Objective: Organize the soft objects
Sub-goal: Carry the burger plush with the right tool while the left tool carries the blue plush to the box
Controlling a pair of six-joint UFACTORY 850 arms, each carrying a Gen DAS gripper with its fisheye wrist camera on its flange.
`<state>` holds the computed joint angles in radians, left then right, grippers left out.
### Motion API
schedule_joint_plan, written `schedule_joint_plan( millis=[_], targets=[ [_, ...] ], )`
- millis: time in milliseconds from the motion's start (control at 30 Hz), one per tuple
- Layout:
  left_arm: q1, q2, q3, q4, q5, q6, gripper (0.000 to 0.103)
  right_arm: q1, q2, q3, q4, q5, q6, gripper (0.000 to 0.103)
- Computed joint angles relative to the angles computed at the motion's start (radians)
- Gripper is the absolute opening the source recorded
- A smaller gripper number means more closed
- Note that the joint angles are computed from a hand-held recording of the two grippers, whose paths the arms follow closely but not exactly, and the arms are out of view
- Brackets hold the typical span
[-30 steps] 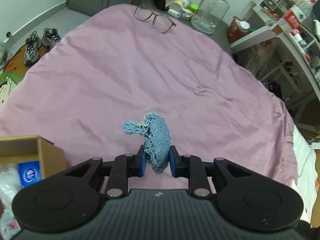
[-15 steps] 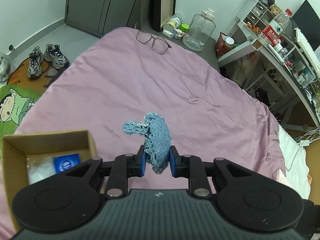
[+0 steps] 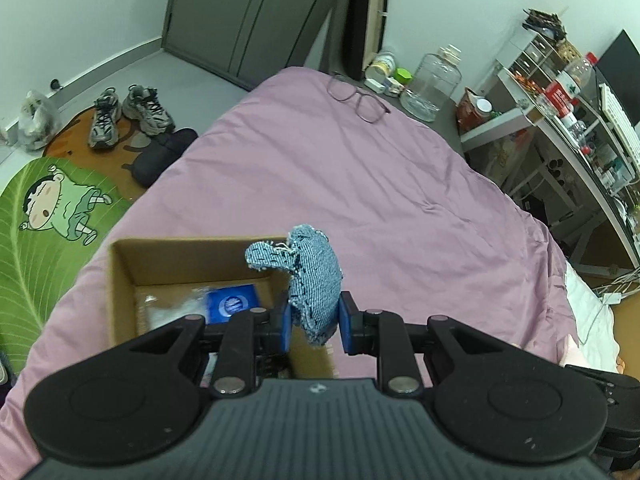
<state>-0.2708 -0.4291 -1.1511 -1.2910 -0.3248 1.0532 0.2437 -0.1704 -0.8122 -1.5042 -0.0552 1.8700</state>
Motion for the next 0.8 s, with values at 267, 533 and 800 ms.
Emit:
schedule_joint_plan(
  millis=[267, 533, 800],
  targets=[
    [0.058, -0.003, 0.022, -0.003, -0.006, 0.036, 0.022, 0.055, -0.042, -0.052, 0.118, -0.029, -0.111, 0.04],
    [0.099, -0.03, 0.01, 0.044, -0.019, 0.017, 0.023, 0.095, -0.094, -0.112, 0.216, -0.048, -0.213, 0.04],
    [0.12, -0.075, -0.017, 0.053, -0.042, 0.011, 0.023, 0.13, -0.154, -0.179, 0.384, -0.067, -0.401, 0.04]
  ],
)
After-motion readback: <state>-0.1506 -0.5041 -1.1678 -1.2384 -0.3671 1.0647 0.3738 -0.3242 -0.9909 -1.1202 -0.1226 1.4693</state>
